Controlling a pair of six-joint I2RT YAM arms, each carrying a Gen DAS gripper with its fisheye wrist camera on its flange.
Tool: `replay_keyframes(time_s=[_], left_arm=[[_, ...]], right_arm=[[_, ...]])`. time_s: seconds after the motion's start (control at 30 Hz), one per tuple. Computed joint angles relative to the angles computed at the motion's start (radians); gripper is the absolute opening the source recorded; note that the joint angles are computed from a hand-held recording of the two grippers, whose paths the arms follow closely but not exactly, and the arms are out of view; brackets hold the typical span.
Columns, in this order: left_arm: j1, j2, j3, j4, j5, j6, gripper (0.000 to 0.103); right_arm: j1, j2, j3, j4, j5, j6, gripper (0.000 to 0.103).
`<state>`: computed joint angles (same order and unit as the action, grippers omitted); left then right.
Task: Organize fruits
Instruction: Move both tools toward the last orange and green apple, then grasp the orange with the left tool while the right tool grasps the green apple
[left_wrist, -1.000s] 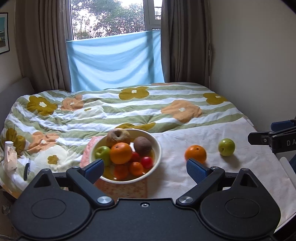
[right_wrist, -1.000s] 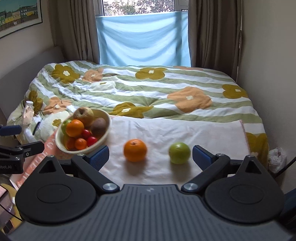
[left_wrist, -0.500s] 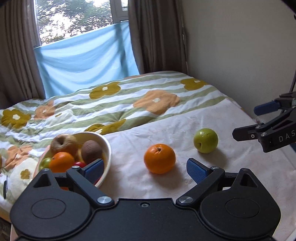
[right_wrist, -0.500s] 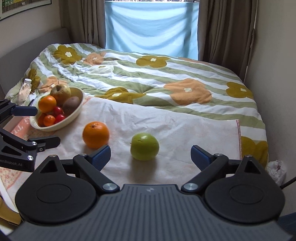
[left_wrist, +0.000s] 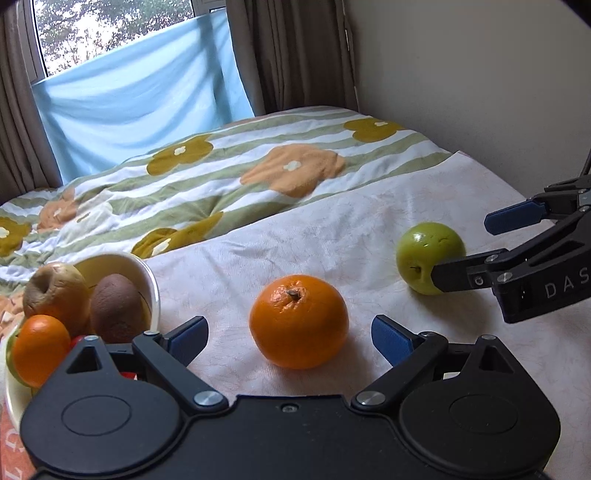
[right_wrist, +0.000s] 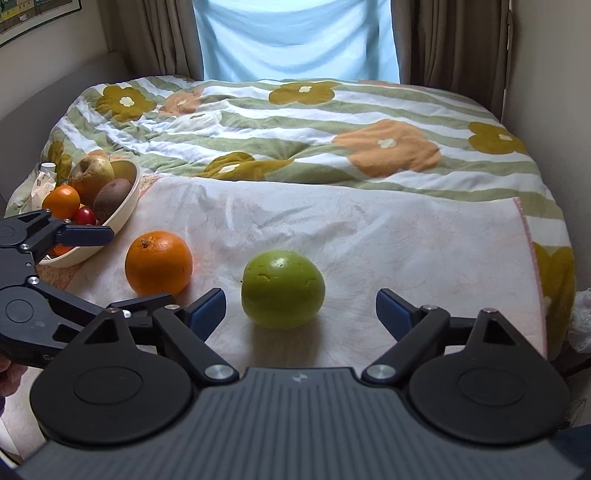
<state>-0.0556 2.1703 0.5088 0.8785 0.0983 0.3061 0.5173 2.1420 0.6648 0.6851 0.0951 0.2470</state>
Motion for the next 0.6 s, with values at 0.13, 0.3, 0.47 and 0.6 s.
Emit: replay_keyframes(time_s=[0.13, 0.3, 0.47, 0.6], left_arm=[[0.003, 0.028, 0.048, -0.039, 0.004, -0.02, 0.091], [0.004, 0.049, 0.088, -0.079, 0.025, -0.021, 0.077], [-0.006, 0.05, 0.074, -0.056, 0.031, -0.011, 0.067], [-0.01, 0.05, 0.063, -0.04, 0.021, -0.01, 0.066]], right_arm=[[-0.008, 0.037, 0.038, -0.011, -0.017, 0.001, 0.099], [-0.02, 0.063, 0.074, -0.029, -0.034, -0.002, 0.097], [-0.031, 0.08, 0.099, -0.043, -0.059, -0.014, 0.091], [-0.037, 0.08, 0.103, -0.051, -0.079, -0.015, 0.083]])
